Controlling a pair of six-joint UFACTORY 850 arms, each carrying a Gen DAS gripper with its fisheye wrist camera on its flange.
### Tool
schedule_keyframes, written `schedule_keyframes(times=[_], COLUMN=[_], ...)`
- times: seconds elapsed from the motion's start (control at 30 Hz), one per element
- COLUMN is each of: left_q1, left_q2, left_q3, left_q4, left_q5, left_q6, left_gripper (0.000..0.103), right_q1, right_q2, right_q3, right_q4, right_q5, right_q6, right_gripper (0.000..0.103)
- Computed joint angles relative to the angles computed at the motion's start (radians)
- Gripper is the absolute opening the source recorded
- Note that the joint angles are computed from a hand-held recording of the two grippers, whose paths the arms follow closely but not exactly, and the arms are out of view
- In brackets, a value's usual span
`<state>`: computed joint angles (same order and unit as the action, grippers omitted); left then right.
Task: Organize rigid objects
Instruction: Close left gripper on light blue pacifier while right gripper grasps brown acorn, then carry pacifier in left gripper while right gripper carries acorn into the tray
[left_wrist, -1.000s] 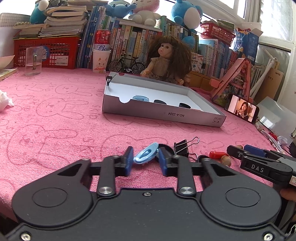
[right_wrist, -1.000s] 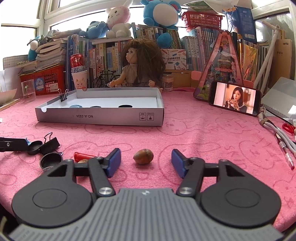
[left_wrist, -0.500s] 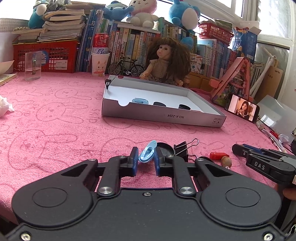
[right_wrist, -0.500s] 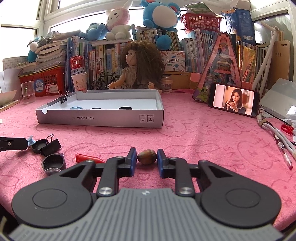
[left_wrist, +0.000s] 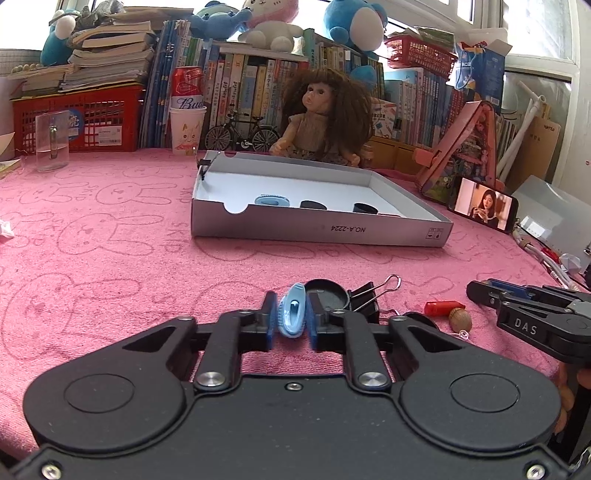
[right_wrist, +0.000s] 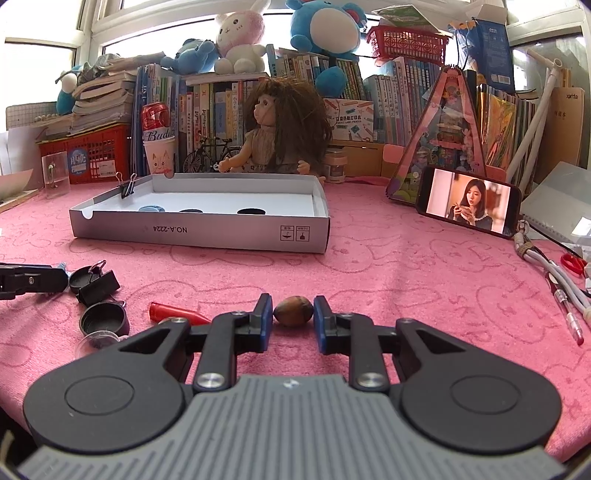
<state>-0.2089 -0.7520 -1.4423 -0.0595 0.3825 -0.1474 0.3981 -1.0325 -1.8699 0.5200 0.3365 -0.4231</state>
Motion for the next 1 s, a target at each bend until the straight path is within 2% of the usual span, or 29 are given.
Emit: schedule_keyframes(times=[0.33,0.6,0.8,1.0], left_q1=[0.000,0.002,0.004,0.014], left_q2=[0.009,-0.010,-0.042,-0.096], left_q3=[-0.003,-0.069,-0.145,-0.258], left_q4=[-0.035,-0.089,-0.127,-0.080], left_q5=[0.014,-0.005,-0.023,-0.078], left_q6=[0.024,0.076,0.121,0.082], left_gripper=[0.015,0.015,0.015,0.015], right_q1=[-0.001,-0.008,-0.013,-0.020], right_q2=[-0.001,-0.024,-0.067,-0.134], right_q3=[-0.014,-0.078,-0.174,-0.310], right_q4=[0.002,-0.008,0.025,0.113], right_q5=[0.010,-0.004,-0.050,-0.111], right_q6=[0.000,0.030,0.010,-0.072], right_gripper=[0.028,0.028,0.028,0.028])
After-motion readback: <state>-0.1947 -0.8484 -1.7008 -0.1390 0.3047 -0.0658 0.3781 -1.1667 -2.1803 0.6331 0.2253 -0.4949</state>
